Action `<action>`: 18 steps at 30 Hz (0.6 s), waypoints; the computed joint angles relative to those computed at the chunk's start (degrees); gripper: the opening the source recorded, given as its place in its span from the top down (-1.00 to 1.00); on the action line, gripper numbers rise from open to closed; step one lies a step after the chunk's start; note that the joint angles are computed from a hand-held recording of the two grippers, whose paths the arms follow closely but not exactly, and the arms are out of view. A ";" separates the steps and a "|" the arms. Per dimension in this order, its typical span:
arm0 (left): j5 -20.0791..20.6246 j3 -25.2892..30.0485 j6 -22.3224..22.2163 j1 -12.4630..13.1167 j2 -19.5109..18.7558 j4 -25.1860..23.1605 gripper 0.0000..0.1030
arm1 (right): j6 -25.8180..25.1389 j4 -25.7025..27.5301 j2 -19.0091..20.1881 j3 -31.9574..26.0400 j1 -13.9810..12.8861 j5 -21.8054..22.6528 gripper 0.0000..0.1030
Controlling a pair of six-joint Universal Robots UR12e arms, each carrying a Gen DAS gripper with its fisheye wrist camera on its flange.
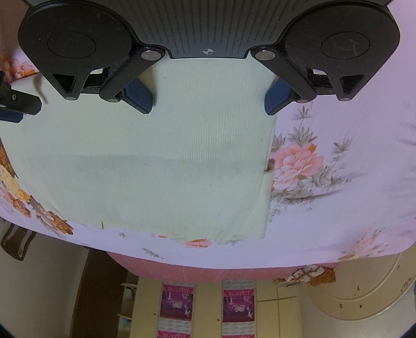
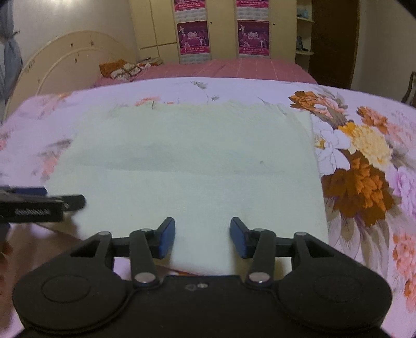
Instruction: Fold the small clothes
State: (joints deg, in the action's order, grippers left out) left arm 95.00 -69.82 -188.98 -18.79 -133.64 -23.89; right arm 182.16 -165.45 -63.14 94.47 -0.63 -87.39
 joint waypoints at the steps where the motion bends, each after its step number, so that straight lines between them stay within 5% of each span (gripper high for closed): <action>1: -0.16 -0.14 -0.35 0.03 0.18 -0.23 -0.80 | 0.73 -0.17 -0.23 0.21 -0.06 0.58 0.01; 18: -1.91 -2.58 -5.43 0.82 2.35 -2.02 -0.80 | 2.64 -1.04 -0.33 -0.55 0.41 3.09 -0.09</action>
